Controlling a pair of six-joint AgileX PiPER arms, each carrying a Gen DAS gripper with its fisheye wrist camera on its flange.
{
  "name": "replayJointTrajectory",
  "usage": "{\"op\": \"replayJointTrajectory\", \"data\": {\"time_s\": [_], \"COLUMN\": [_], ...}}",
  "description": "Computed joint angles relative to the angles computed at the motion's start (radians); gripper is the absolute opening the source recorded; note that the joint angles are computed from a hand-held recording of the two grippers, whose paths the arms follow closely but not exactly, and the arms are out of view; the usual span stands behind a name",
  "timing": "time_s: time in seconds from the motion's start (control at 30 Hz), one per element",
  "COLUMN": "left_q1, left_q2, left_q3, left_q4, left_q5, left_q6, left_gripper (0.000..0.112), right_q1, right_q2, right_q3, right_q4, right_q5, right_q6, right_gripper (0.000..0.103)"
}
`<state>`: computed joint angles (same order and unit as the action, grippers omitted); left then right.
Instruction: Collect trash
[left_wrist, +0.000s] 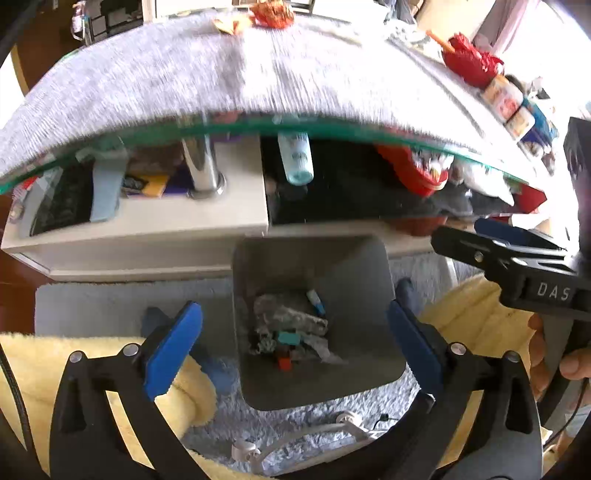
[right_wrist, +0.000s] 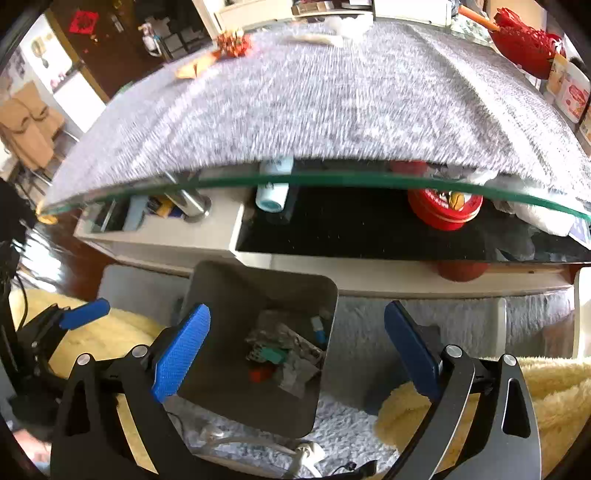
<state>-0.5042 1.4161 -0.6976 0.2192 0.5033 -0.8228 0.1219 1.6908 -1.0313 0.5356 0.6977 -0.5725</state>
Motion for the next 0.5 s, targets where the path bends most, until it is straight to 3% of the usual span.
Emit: {"op": "replayJointTrajectory", "data": {"time_s": [0.3,0.5], "left_q1": [0.079,0.161], "left_q2": [-0.069,-0.04], "left_q3": [-0.141,-0.248], "left_q4": [0.043,0.034], "left_q5": [0.132,0.167], "left_q6": [0.051,0.141], "left_gripper": [0.095,0.095], "right_q1": [-0.077,-0.087], "right_q2": [-0.024,0.035], "right_q3": [-0.152,-0.296], "right_q4": [-0.019,-0.052], "right_q5": [0.056,0.08], "right_q6": [0.046,0.103], "right_gripper": [0.098,0.098]}}
